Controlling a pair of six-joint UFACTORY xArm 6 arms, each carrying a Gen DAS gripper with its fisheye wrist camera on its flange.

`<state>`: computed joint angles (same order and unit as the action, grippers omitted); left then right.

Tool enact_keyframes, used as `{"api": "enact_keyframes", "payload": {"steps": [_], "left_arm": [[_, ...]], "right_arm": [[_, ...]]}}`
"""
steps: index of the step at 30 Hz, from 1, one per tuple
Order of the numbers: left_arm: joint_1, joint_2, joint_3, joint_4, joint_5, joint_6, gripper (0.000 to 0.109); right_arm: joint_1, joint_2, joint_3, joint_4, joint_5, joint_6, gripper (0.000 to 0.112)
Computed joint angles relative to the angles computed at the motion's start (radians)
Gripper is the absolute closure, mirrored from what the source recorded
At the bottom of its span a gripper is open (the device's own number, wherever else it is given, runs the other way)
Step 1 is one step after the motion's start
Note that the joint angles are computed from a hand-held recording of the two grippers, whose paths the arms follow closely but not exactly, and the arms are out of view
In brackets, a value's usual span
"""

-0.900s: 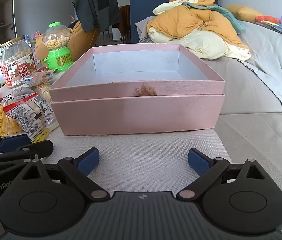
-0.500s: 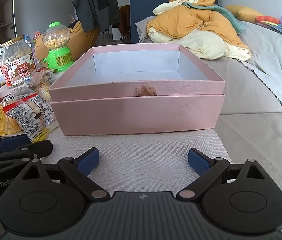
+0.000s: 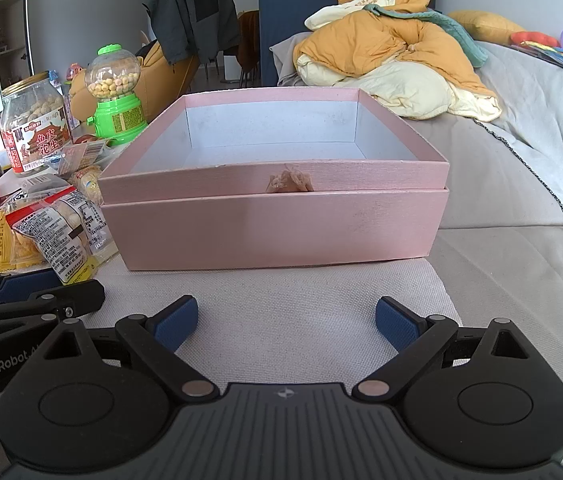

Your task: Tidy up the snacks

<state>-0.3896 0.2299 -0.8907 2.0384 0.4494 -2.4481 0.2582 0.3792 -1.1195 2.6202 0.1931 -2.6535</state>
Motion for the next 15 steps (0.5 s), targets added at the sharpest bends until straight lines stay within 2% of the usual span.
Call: {"api": "enact_keyframes", "payload": {"steps": [15], "left_arm": [[-0.006, 0.007, -0.007, -0.02, 0.006, 0.023, 0.071]], "right_arm": [[0.001, 0.001, -0.001, 0.001, 0.0, 0.0, 0.016]]}}
